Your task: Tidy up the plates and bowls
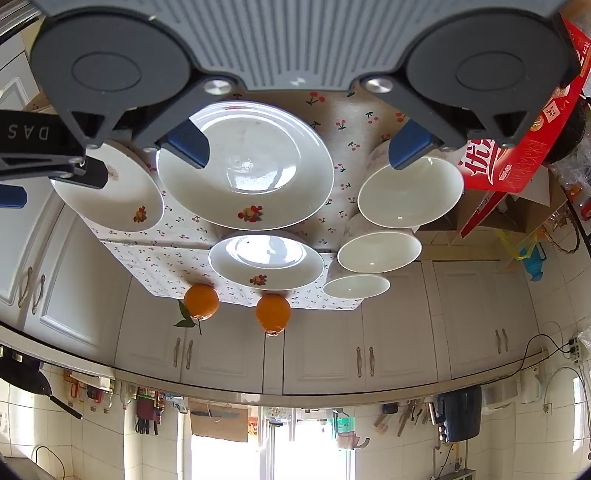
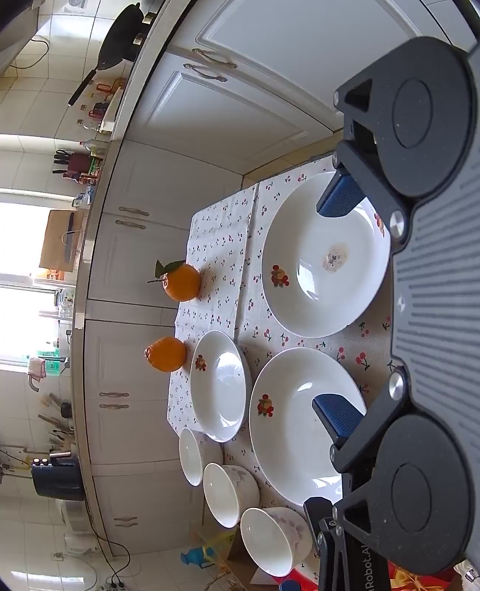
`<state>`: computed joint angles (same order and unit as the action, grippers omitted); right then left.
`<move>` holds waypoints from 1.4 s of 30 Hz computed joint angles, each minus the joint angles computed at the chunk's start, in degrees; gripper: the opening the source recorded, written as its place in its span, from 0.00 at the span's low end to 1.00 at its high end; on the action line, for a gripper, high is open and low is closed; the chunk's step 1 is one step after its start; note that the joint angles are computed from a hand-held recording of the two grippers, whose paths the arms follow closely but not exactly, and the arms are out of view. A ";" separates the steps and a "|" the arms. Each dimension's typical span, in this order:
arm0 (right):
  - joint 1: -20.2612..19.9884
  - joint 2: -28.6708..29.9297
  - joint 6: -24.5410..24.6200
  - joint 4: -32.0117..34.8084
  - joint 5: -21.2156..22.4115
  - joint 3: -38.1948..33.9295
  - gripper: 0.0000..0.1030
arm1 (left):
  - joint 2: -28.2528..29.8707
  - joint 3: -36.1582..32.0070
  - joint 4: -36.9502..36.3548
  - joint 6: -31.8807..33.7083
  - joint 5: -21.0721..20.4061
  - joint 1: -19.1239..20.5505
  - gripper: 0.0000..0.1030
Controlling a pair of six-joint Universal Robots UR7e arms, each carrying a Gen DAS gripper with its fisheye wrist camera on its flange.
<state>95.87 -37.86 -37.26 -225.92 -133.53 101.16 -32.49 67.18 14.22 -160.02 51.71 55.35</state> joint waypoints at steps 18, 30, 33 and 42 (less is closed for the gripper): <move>0.07 0.12 -0.54 -0.51 0.04 -0.01 1.00 | -0.01 0.29 -0.21 0.59 -0.42 0.00 0.99; 0.19 0.28 -0.67 -0.47 -0.12 -0.22 1.00 | 0.32 -0.19 0.12 0.37 -0.47 -0.07 0.99; 0.18 0.27 -0.49 -0.02 -0.05 -0.37 1.00 | 0.33 -0.22 0.19 0.26 -0.46 -0.04 0.99; 0.01 0.04 -0.80 -0.14 0.45 0.02 1.00 | 0.60 -0.50 0.31 0.03 -0.44 0.19 0.99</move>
<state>95.88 -37.82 -38.06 -226.06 -133.08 101.19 -31.89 66.68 14.53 -159.99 51.26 55.55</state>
